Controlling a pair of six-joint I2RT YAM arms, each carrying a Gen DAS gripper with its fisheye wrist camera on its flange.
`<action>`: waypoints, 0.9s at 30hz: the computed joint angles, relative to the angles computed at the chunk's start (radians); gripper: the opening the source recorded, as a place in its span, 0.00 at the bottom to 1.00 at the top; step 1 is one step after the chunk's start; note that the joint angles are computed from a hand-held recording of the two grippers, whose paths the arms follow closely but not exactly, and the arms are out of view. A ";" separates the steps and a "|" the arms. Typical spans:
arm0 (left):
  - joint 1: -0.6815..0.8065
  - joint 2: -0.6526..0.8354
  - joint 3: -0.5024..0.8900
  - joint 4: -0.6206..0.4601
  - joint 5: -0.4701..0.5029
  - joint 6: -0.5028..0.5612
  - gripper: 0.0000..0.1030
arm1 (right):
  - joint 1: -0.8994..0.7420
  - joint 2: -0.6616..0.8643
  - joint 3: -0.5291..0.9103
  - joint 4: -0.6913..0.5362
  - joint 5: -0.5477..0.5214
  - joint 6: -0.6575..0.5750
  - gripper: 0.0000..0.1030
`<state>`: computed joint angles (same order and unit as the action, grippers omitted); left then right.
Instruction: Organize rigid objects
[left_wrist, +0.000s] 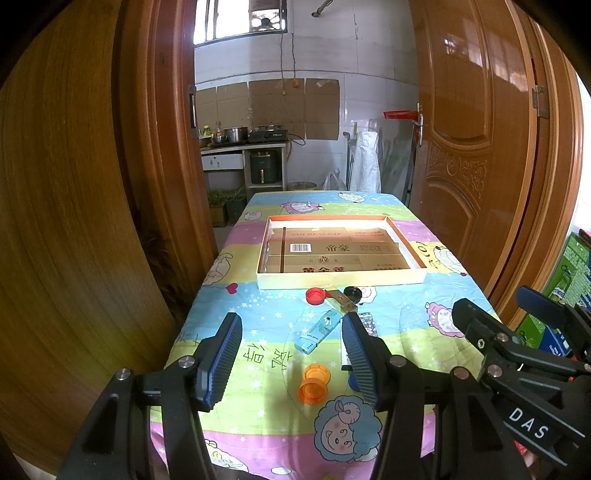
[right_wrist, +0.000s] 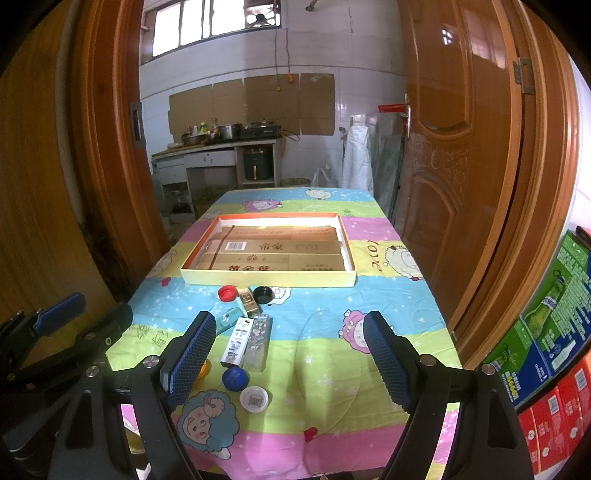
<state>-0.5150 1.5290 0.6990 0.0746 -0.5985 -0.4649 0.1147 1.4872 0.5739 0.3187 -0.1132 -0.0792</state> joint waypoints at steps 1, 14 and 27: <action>-0.001 -0.001 0.001 -0.002 -0.001 -0.001 0.55 | 0.002 -0.001 0.000 -0.001 0.002 0.001 0.81; -0.008 0.002 -0.008 0.000 -0.003 -0.010 0.55 | -0.002 0.008 -0.002 0.009 -0.003 -0.001 0.81; -0.016 0.003 -0.010 -0.009 -0.003 -0.023 0.55 | 0.030 0.013 -0.020 0.029 0.019 0.014 0.81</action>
<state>-0.5311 1.5318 0.6885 0.0659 -0.6014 -0.4883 0.1446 1.5007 0.5541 0.3481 -0.0943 -0.0649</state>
